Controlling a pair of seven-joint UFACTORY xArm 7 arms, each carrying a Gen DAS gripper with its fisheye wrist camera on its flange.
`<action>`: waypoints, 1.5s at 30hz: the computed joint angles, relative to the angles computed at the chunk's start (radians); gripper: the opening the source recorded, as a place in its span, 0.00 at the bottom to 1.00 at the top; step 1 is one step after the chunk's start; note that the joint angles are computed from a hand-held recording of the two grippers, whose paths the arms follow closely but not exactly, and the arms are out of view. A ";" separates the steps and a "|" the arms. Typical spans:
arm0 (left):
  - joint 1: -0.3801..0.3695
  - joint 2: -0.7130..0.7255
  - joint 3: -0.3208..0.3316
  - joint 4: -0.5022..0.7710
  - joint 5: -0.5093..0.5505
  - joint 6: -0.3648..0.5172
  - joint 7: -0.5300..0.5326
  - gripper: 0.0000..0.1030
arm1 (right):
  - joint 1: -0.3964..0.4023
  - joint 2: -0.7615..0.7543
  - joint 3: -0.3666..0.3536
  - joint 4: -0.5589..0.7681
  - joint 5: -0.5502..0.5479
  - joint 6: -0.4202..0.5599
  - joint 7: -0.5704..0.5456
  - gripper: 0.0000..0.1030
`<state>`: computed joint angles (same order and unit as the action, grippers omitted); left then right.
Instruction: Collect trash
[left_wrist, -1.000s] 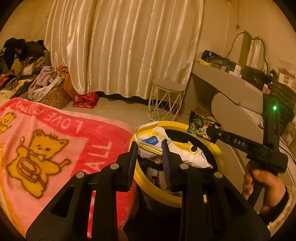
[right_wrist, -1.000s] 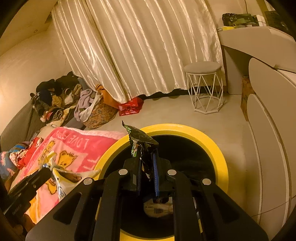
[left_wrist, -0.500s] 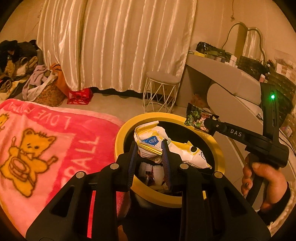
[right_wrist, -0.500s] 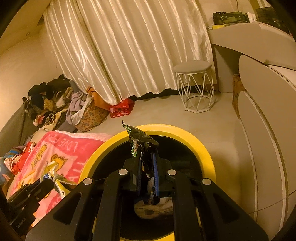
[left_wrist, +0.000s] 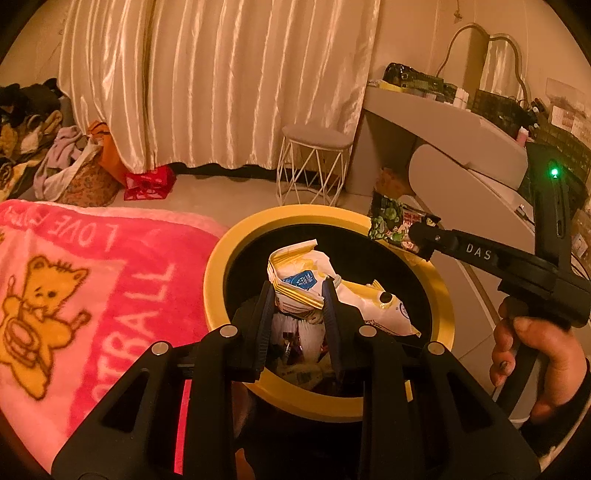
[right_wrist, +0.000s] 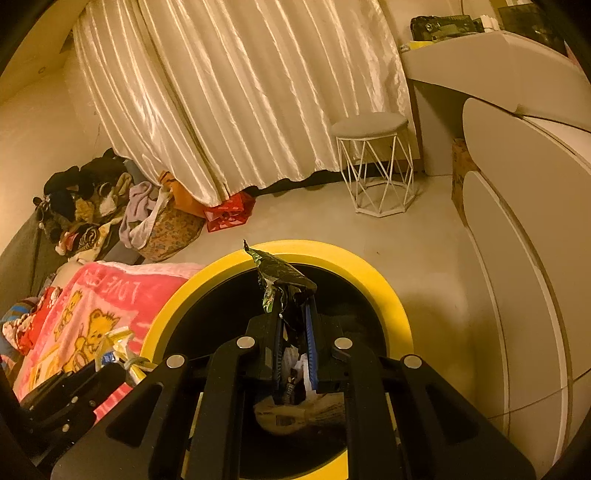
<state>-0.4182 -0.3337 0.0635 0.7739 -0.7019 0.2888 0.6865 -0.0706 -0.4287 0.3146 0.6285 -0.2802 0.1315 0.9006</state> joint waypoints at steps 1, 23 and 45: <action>0.000 0.004 -0.001 0.003 0.001 0.003 -0.002 0.19 | 0.001 0.001 -0.001 0.000 0.001 0.002 -0.001 0.10; 0.046 0.061 -0.050 0.054 0.020 0.042 -0.041 0.38 | 0.031 0.020 -0.001 -0.006 0.017 -0.018 0.016 0.26; 0.097 -0.034 -0.021 -0.008 0.153 0.010 -0.223 0.89 | 0.045 -0.064 0.018 -0.021 0.017 0.036 -0.003 0.84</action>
<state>-0.3213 -0.3674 0.0421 0.7662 -0.5494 0.2988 0.4631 -0.0254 -0.4928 0.3326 0.6078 -0.2628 0.1675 0.8972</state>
